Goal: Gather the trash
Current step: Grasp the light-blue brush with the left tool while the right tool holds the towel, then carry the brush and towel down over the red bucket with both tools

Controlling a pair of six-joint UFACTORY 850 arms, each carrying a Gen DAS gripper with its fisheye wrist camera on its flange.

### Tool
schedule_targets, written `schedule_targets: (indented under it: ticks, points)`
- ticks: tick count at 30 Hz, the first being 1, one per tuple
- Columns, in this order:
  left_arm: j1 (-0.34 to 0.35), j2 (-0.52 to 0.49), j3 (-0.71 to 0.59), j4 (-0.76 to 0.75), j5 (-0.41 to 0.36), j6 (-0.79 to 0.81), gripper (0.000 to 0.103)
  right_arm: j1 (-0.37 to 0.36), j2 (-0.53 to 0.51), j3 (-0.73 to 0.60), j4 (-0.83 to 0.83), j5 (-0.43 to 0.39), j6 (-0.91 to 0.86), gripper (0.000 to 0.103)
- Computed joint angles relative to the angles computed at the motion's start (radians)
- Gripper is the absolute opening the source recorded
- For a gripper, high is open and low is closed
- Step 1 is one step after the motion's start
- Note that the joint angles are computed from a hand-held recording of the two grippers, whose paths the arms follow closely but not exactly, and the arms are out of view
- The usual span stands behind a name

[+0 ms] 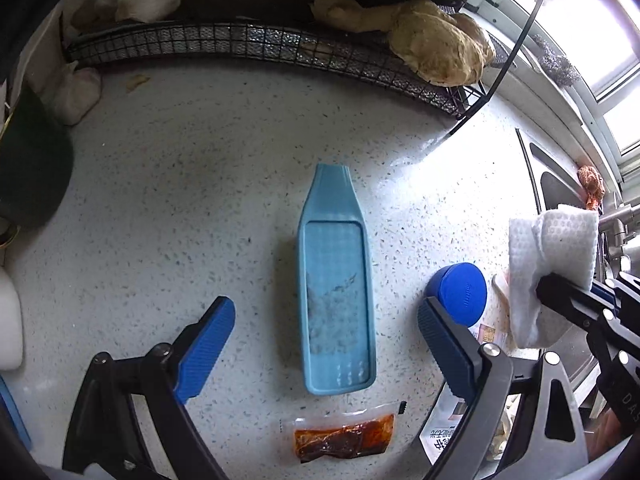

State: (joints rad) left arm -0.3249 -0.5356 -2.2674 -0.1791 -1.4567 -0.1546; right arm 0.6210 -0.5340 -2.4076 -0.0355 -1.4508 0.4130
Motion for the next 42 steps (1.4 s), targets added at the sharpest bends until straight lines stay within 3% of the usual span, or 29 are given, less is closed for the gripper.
schedule_targets:
  ticks: [2,4,8,10,22,29,32,42]
  points:
    - [-0.003,-0.013,-0.013,0.0,0.004,0.018,0.089,-0.006,0.011,0.019,0.005,0.006,0.005,0.006]
    - [-0.007,-0.029,-0.03,-0.001,-0.009,0.029,0.069,-0.007,0.012,0.021,0.008,0.003,0.006,0.006]
    - [-0.025,-0.044,-0.051,0.035,-0.016,0.04,0.059,-0.002,0.013,0.022,0.002,0.006,0.013,0.006]
    - [-0.031,-0.046,-0.058,0.045,-0.023,0.036,0.035,0.0,0.025,0.038,-0.002,0.014,0.016,0.006]
    - [-0.091,0.079,-0.006,0.012,0.02,-0.042,0.035,0.041,0.221,0.232,-0.078,0.118,0.077,0.006]
    - [-0.168,0.109,-0.066,0.056,0.016,-0.055,0.035,0.05,0.377,0.376,-0.12,0.162,0.13,0.006]
    - [-0.223,0.097,-0.116,0.102,-0.002,-0.065,0.035,0.059,0.441,0.432,-0.154,0.161,0.164,0.006]
    - [-0.44,0.161,-0.05,0.21,0.017,-0.096,0.035,0.118,0.714,0.686,-0.251,0.106,0.368,0.006]
